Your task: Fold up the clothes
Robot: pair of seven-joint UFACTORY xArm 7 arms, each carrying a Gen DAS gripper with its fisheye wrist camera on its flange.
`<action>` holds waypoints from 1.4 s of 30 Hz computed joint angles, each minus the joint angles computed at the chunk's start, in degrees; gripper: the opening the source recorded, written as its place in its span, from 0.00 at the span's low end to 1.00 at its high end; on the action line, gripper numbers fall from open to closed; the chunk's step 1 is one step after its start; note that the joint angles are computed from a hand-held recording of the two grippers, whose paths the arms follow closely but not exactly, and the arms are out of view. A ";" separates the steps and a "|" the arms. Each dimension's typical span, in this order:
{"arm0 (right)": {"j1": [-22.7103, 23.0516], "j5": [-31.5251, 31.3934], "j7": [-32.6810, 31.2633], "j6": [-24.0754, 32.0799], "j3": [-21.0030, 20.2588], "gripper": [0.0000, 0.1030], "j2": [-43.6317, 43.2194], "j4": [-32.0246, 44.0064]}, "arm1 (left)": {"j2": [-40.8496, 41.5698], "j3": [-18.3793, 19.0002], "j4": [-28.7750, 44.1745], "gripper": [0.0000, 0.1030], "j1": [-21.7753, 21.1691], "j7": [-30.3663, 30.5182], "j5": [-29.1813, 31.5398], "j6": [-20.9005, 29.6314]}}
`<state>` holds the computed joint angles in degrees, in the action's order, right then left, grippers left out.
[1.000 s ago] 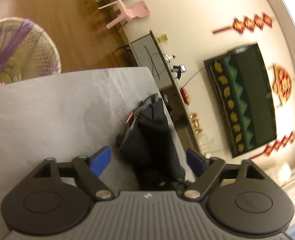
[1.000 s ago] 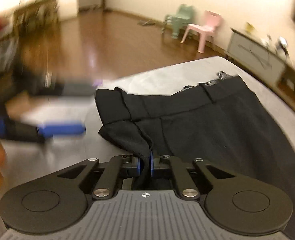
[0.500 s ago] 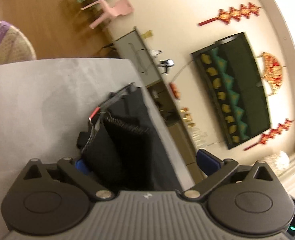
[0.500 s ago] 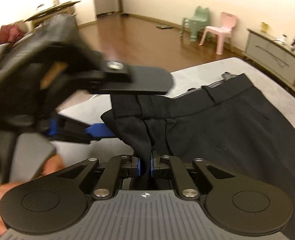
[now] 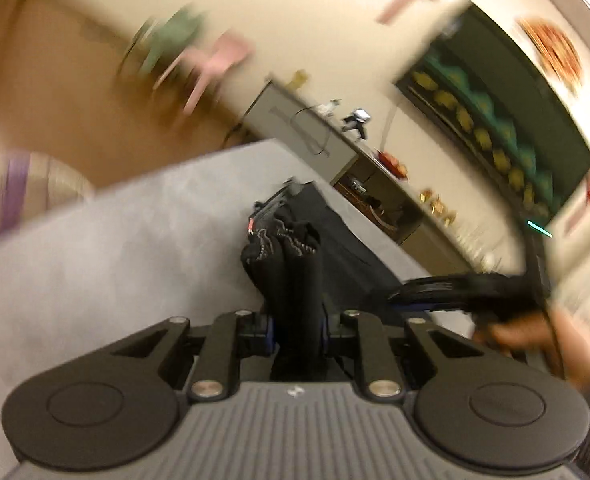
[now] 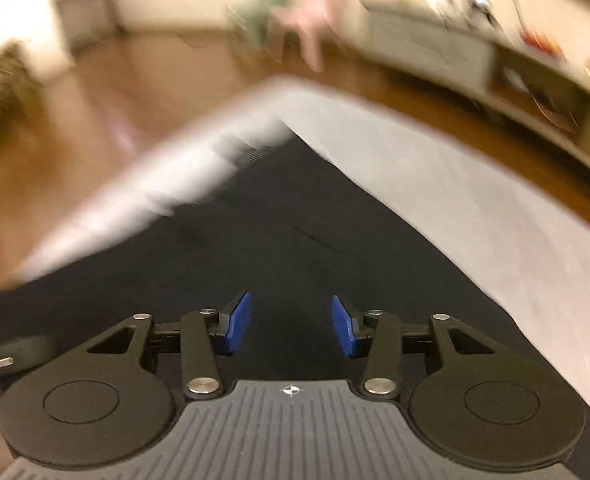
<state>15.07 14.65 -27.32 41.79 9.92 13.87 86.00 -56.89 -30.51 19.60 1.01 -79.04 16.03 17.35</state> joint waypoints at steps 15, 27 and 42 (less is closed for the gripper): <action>16.59 -19.35 2.56 13.85 -1.83 0.10 19.01 27.19 | 3.26 -10.06 11.73 0.17 0.20 6.02 12.49 14.62; -6.43 27.23 -13.42 -9.90 -7.14 0.08 -17.74 -26.54 | 17.58 -19.44 23.20 0.17 -1.24 19.28 15.74 3.82; -11.20 44.48 -27.85 -15.04 -9.07 0.09 -15.33 -31.06 | 16.44 -5.08 16.30 0.30 -13.84 20.45 9.44 -2.79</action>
